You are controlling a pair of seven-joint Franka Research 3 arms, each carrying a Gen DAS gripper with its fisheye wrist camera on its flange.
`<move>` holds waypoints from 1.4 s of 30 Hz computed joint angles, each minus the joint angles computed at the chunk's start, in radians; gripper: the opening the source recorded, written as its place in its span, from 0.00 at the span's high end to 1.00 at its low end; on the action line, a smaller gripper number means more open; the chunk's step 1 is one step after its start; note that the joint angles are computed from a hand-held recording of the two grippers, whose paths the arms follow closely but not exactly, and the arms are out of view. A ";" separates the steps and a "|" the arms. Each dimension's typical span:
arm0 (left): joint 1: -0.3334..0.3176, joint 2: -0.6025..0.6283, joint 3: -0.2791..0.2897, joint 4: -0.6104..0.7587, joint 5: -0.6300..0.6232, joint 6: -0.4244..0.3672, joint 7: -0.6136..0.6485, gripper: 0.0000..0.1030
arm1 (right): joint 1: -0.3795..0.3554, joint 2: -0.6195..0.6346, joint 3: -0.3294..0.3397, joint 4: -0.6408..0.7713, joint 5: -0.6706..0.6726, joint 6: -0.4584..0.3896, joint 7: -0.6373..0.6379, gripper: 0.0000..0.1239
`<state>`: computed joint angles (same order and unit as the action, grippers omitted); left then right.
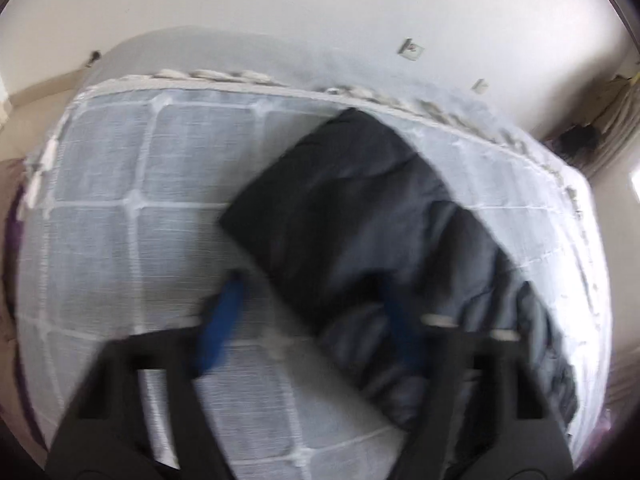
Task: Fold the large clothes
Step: 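Grasp the cuff of the other sleeve with the left tool, then fold the held sleeve across the jacket body with the left tool, then release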
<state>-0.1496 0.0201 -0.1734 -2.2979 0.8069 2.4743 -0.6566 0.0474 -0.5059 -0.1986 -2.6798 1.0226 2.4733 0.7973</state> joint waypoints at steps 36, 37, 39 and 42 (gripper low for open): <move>-0.312 0.495 -0.172 0.892 0.323 -0.003 0.408 0.50 | -0.183 0.008 -0.043 0.036 -0.076 -0.062 0.099 0.32; -0.330 0.481 -0.148 0.862 0.307 -0.087 0.404 0.37 | -0.178 0.007 -0.049 0.036 -0.081 -0.068 0.099 0.32; -0.350 0.449 -0.105 0.804 0.255 -0.260 0.431 0.37 | -0.163 -0.002 -0.069 0.035 -0.064 -0.091 0.079 0.32; -0.330 0.434 -0.062 0.743 0.130 -0.427 0.587 0.36 | -0.153 -0.024 -0.065 0.024 -0.057 -0.095 0.055 0.32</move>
